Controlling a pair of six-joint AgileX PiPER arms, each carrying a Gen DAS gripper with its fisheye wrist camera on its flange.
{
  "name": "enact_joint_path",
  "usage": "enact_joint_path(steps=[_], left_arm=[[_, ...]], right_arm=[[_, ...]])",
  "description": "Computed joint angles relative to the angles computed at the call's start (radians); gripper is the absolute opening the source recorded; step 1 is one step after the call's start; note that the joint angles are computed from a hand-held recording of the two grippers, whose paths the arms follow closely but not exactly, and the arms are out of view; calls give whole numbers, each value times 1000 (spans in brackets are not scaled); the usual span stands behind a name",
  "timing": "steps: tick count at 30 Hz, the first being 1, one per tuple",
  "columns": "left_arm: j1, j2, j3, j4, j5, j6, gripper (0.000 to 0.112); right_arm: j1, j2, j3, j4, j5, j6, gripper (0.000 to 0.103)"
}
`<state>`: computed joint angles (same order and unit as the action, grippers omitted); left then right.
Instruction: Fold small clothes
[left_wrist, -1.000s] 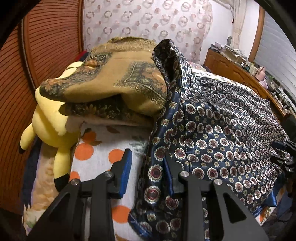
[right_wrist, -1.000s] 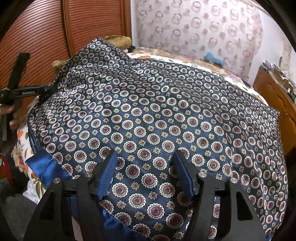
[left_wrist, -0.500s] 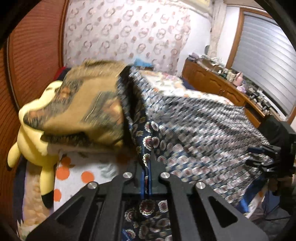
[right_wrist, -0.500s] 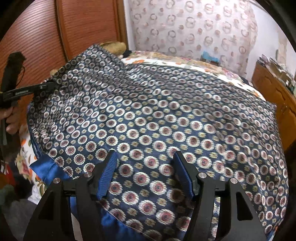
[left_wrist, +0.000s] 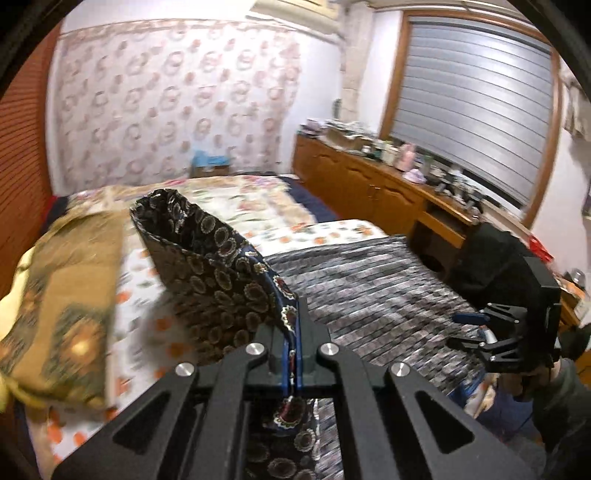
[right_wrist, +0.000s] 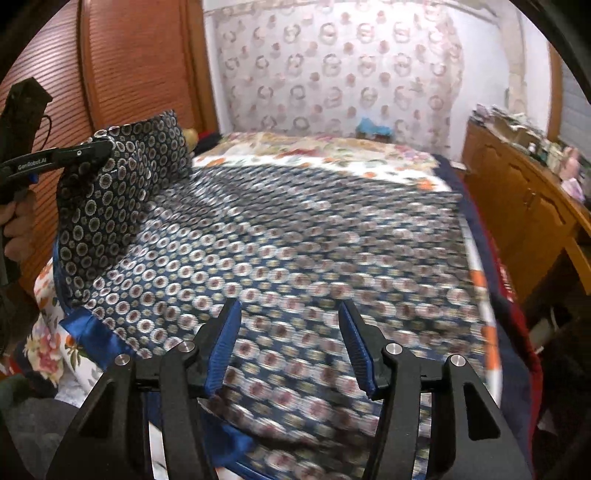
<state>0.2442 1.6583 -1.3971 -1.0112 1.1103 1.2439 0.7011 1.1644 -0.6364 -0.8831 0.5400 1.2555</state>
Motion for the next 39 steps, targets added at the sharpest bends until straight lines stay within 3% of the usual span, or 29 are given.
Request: enact_joint_path(steps=[9,16,20,22,23,30,39], left_arm=[[-358,-20,-92,72,-58,-162,0],[-567,22,-191,212,-97,-331,0],[-590,44,-194,240,-73,-346,12],[-586,27,-169,240,-89,-331,33],[-588,14,-159,252,-105,-335,35],[-518,-53,-85,221,-132,-279,40],[-377,-13,21,244,-174,-199,41]], right_arm=[[-99,-265,117,78,90,-92,56],[-231,-416,186,229,84,-267,56],[-243,-437,202,243,94,-282,56],[-272,-427,205,260,70,-304,56],[-282,-425,206,265,63,-311,56],[-292,-388,177,248,53,-306,56],[-270,-295,75,188,58,-311,56]])
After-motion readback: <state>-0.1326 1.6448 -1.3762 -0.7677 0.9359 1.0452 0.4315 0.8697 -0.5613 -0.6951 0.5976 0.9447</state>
